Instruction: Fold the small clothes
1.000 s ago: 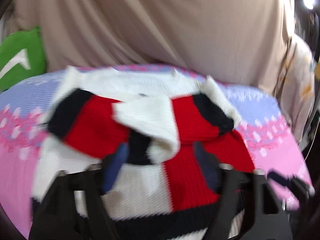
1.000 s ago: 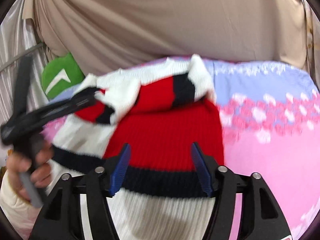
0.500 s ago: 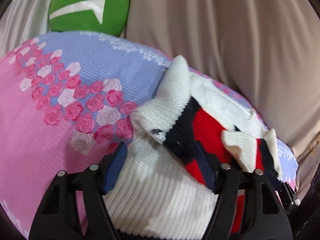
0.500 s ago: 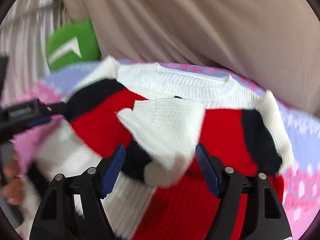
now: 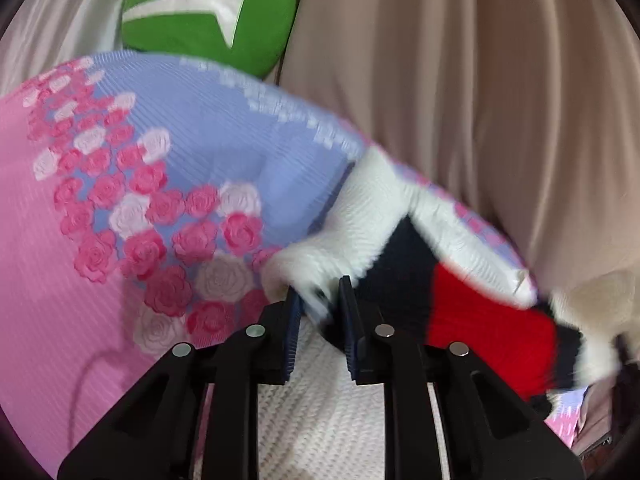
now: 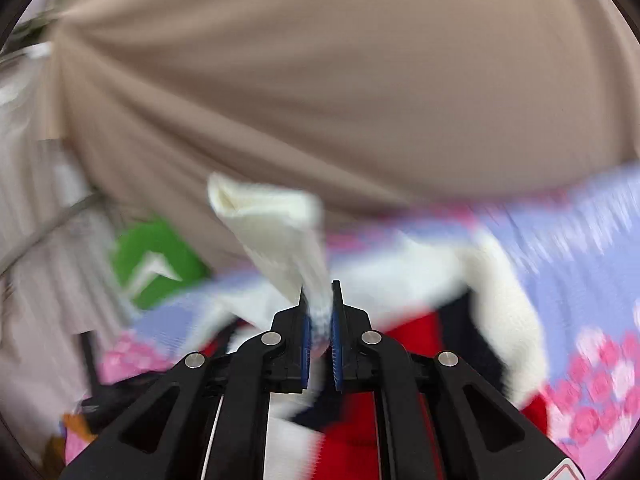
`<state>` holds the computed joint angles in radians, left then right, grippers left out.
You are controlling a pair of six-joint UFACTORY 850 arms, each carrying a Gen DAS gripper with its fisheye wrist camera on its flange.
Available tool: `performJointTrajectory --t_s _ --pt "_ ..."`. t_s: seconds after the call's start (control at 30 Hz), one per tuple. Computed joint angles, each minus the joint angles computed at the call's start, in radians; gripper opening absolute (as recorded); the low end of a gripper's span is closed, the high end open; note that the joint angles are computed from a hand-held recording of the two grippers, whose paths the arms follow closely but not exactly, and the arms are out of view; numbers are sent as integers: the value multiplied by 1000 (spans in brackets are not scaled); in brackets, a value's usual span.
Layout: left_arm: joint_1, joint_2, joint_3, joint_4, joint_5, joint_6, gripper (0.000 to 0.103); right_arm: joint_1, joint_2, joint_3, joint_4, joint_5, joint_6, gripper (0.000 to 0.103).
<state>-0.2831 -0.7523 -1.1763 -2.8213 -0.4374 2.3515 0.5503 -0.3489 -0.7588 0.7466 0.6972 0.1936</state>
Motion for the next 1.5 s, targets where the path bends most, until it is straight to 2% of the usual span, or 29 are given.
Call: performJointTrajectory --t_s 0.07,0.1,0.13,0.17,0.23,0.3,0.33,0.37,0.4,0.43,0.47,0.5,0.57,0.6,0.63,0.7,0.73,0.77,0.8,0.83,0.93,1.0,1.07,1.13,1.2,1.3,1.43,1.5 --pt "-17 -31 -25 -47 29 66 17 -71 -120 -76 52 -193 -34 7" --pt "-24 -30 -19 -68 22 98 17 -87 -159 -90 36 -240 -8 7" --pt "-29 -30 -17 -99 24 138 17 -93 -157 -81 -20 -245 60 8" --pt "-32 -22 -7 -113 21 156 18 -88 -145 -59 -64 -208 118 9" --pt "-23 -5 13 -46 2 81 19 -85 -109 -26 -132 -173 198 17" --pt "-15 10 35 -28 -25 52 32 -69 -78 -4 -86 -125 151 32" --pt "-16 13 36 -60 -26 74 36 -61 -72 -4 -38 -112 107 49" --pt "-19 10 29 -77 -19 90 37 -64 -80 -17 -5 -119 65 49" --pt "-21 2 14 -78 0 91 36 -66 -88 -40 48 -157 -13 44" --pt "-24 -9 -4 -86 23 93 33 -66 -91 -57 87 -194 -71 13" --pt "-24 -18 -21 -105 38 105 21 -63 -92 -61 90 -191 -87 8" --pt "-26 -18 -23 -143 44 137 16 -52 -71 -37 72 -147 -62 8" --pt "-19 -10 -2 -182 5 156 13 -32 -12 42 -31 -7 63 7" --pt "-19 -4 10 -214 -7 186 13 -37 0 60 -39 6 79 7" --pt "-19 -7 11 -233 -7 208 13 -48 -23 48 -10 -24 53 7" --pt "-15 -25 -3 -210 4 198 13 -93 -102 -12 -1 -164 21 7" --pt "-19 -23 6 -237 -12 232 13 -100 -110 -10 -1 -190 48 6" --pt "-24 -21 11 -260 -17 260 13 -87 -92 4 30 -175 51 8" --pt "-26 -18 15 -273 -20 281 13 -60 -65 25 104 -131 29 8" --pt "-28 -18 17 -287 -23 298 13 -29 -36 44 155 -79 12 16" --pt "-21 -17 28 -268 -44 266 14 66 11 54 236 58 -64 18" --pt "-17 -15 38 -261 -62 251 14 92 -1 -14 149 28 -121 26" --pt "-10 -16 41 -228 -73 213 14 98 -66 -139 68 -56 -213 52" --pt "-4 -16 45 -200 -83 183 14 87 -157 -278 9 -149 -284 55" --pt "3 -18 46 -167 -93 153 14 65 -273 -443 -34 -278 -318 55" --pt "16 -23 46 -107 -110 91 15 51 -415 -657 148 -416 -556 55" --pt "32 -32 39 -28 -128 0 15 55 -559 -859 508 -489 -974 55" --pt "39 -38 33 9 -133 -41 15 57 -631 -952 694 -487 -1184 52"
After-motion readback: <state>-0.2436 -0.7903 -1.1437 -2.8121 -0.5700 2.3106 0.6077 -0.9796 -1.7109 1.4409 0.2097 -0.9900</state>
